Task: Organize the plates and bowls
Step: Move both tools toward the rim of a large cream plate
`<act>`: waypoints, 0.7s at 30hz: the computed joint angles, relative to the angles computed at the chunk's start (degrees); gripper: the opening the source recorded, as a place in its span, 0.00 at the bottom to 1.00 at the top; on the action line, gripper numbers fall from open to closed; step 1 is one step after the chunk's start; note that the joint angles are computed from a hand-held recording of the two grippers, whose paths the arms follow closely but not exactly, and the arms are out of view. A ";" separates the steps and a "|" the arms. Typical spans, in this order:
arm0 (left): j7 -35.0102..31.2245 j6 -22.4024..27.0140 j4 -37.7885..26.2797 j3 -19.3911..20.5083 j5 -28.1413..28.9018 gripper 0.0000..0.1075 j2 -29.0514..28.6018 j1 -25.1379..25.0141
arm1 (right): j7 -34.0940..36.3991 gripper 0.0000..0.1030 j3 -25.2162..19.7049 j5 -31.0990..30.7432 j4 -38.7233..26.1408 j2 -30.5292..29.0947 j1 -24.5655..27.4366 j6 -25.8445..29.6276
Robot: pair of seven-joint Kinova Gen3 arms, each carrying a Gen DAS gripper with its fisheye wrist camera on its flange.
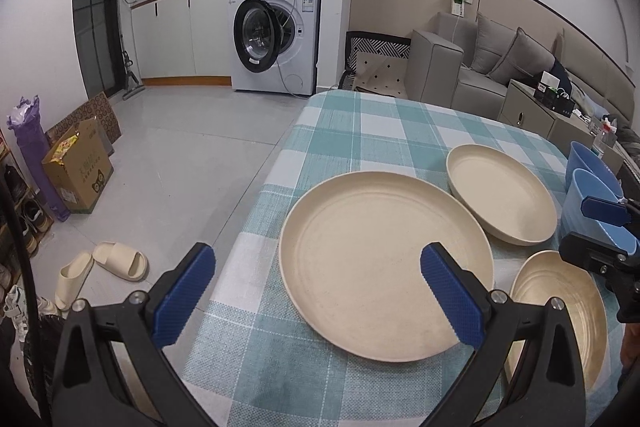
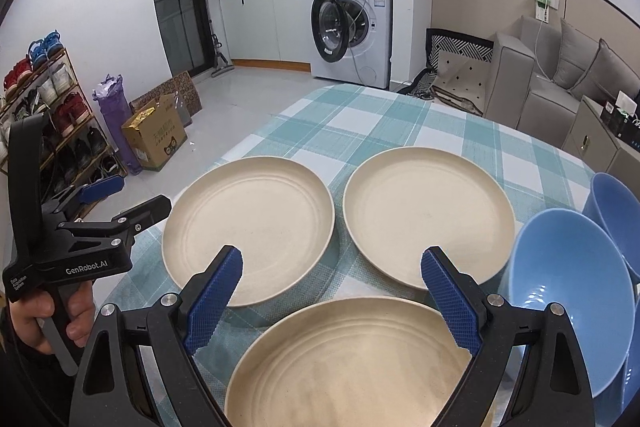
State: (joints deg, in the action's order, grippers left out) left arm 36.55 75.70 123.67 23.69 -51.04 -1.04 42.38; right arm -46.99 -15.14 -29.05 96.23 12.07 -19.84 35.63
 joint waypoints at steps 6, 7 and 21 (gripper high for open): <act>0.31 -3.62 2.06 -0.67 0.12 0.96 -0.74 -1.32 | -5.24 0.91 0.73 5.03 -2.13 2.53 -2.90 0.14; 0.28 -4.07 2.31 -0.79 0.24 0.96 -0.74 -1.60 | -5.84 0.91 0.70 5.66 -2.37 2.84 -3.12 0.24; -0.26 -12.57 6.03 -1.59 0.70 0.87 -2.00 -5.22 | -13.90 0.79 1.00 14.05 -7.92 8.92 -7.42 4.09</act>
State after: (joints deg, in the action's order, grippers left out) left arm 36.30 63.12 129.70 22.10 -50.34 -3.04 37.17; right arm -60.90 -14.15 -15.00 88.31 20.99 -27.26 39.72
